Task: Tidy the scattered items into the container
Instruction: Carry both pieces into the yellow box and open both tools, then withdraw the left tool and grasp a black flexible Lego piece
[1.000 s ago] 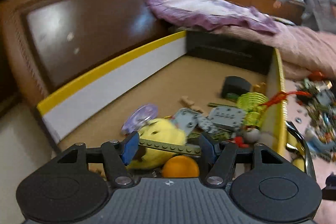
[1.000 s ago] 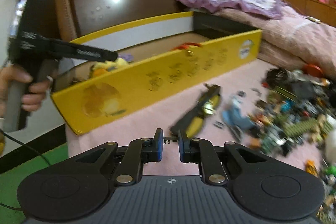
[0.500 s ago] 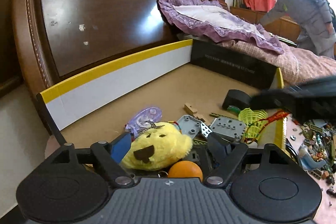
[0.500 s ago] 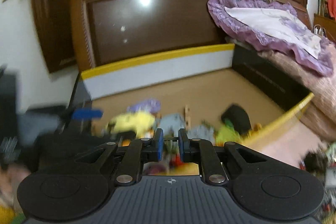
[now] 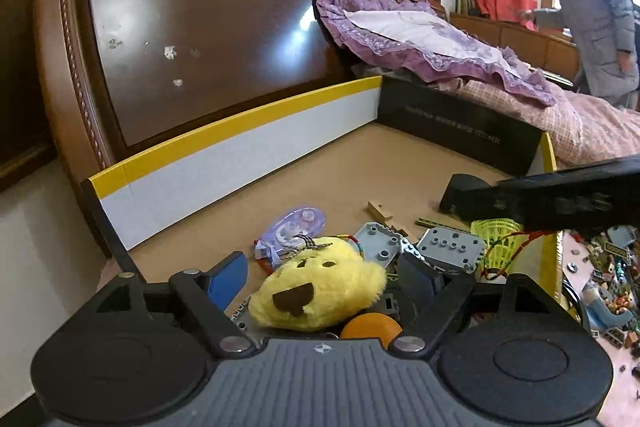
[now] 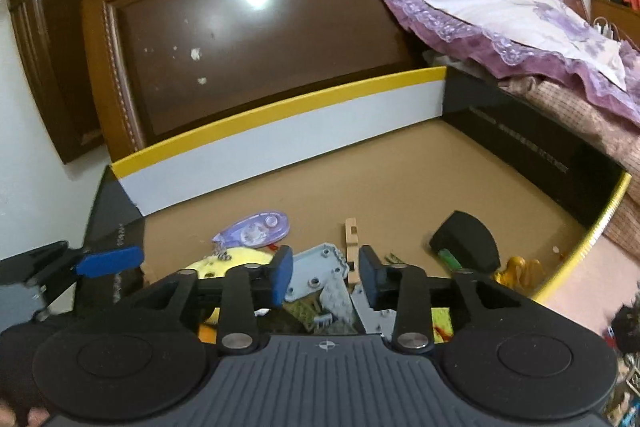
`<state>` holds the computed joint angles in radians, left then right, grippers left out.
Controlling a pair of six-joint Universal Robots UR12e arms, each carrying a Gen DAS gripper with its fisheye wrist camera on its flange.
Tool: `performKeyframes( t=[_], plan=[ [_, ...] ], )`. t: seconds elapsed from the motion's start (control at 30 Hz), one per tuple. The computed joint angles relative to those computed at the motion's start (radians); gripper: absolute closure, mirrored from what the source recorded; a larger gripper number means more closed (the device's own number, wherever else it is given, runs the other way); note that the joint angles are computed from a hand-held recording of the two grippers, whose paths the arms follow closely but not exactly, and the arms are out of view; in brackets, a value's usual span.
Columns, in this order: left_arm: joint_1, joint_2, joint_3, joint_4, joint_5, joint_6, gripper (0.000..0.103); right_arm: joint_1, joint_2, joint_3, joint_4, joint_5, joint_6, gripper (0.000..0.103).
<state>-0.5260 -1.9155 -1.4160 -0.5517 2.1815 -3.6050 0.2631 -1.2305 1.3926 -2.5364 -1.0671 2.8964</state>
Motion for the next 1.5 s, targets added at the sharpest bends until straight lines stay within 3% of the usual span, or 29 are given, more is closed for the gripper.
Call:
performKeyframes(
  t=[0.43,0.57,0.83,1.03,1.2,1.4,1.5],
  plan=[
    [-0.047,-0.004,0.025,0.024,-0.030,0.036,0.017,-0.106,-0.206,0.258,-0.023,0.050,-0.024,0.031],
    [-0.070,-0.009,0.037,0.044,-0.050,0.072,0.017,-0.129,-0.262,0.325,0.011,0.009,-0.029,0.028],
    [-0.118,-0.027,0.064,0.063,-0.110,0.123,0.016,-0.171,-0.363,0.464,-0.026,-0.047,-0.019,0.022],
    [-0.148,-0.060,0.086,0.039,-0.158,0.139,0.015,-0.191,-0.415,0.551,-0.119,-0.108,-0.005,0.017],
    [-0.161,-0.092,0.106,-0.001,-0.208,0.132,0.015,-0.207,-0.453,0.603,-0.138,-0.160,0.004,0.016],
    [-0.170,-0.134,0.129,0.005,-0.247,0.171,0.016,-0.237,-0.478,0.641,-0.146,-0.143,0.037,0.014],
    [-0.167,-0.151,0.145,0.008,-0.303,0.178,0.021,-0.242,-0.480,0.651,-0.157,-0.141,0.054,0.014]
  ],
)
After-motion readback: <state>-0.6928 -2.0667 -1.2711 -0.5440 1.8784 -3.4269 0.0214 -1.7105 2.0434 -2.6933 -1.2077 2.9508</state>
